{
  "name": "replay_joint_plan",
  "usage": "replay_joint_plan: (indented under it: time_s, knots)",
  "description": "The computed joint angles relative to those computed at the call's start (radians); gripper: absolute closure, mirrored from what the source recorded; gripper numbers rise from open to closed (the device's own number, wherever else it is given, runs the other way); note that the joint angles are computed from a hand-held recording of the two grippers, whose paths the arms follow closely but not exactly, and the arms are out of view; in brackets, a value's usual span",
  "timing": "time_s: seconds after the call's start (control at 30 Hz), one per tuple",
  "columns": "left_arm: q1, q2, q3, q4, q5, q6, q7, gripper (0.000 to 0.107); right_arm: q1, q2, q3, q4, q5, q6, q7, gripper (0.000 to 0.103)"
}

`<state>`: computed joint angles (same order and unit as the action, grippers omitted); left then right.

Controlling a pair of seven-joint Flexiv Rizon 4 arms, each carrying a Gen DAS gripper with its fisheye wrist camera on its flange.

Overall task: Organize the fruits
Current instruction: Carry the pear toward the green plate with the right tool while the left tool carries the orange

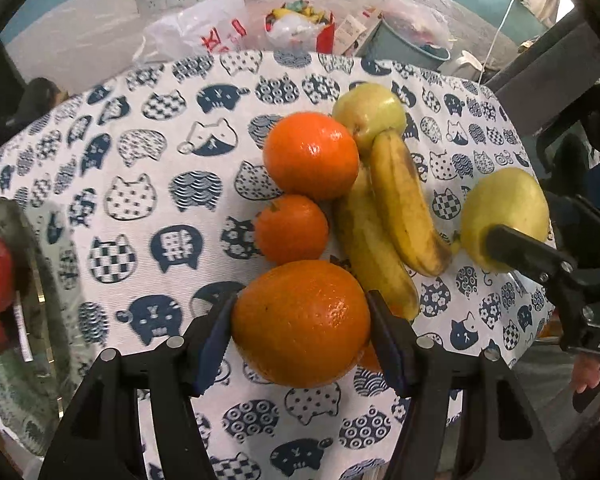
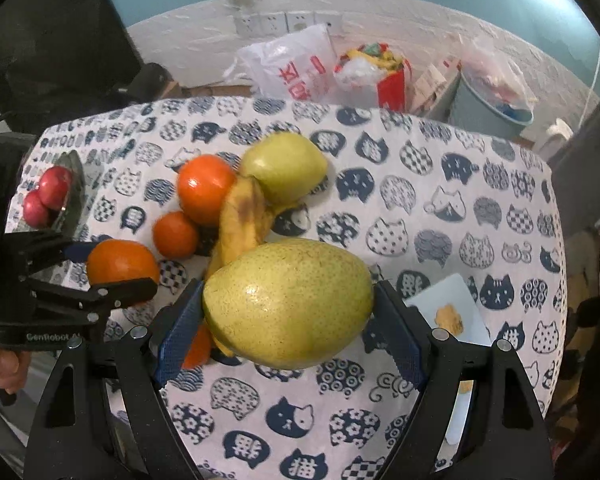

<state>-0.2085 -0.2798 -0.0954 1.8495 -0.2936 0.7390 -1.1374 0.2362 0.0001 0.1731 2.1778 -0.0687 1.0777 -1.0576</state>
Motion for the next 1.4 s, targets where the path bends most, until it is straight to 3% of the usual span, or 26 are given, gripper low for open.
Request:
replay_joint_plan:
  time_s: [0.33, 0.6, 1.4]
  knots:
    - [0.019, 0.096, 0.023, 0.067, 0.000, 0.086, 0.054, 0.041, 0.034, -0.014, 0.017, -0.055, 0.008, 0.040, -0.017, 0.020]
    - [0.049, 0.143, 0.042, 0.098, -0.029, 0.103, 0.074, 0.041, 0.070, -0.046, 0.031, -0.113, -0.022, 0.046, -0.018, 0.020]
    - [0.189, 0.211, 0.127, 0.183, -0.100, 0.127, 0.117, 0.041, 0.199, -0.279, 0.076, -0.436, -0.026, -0.031, -0.100, 0.020]
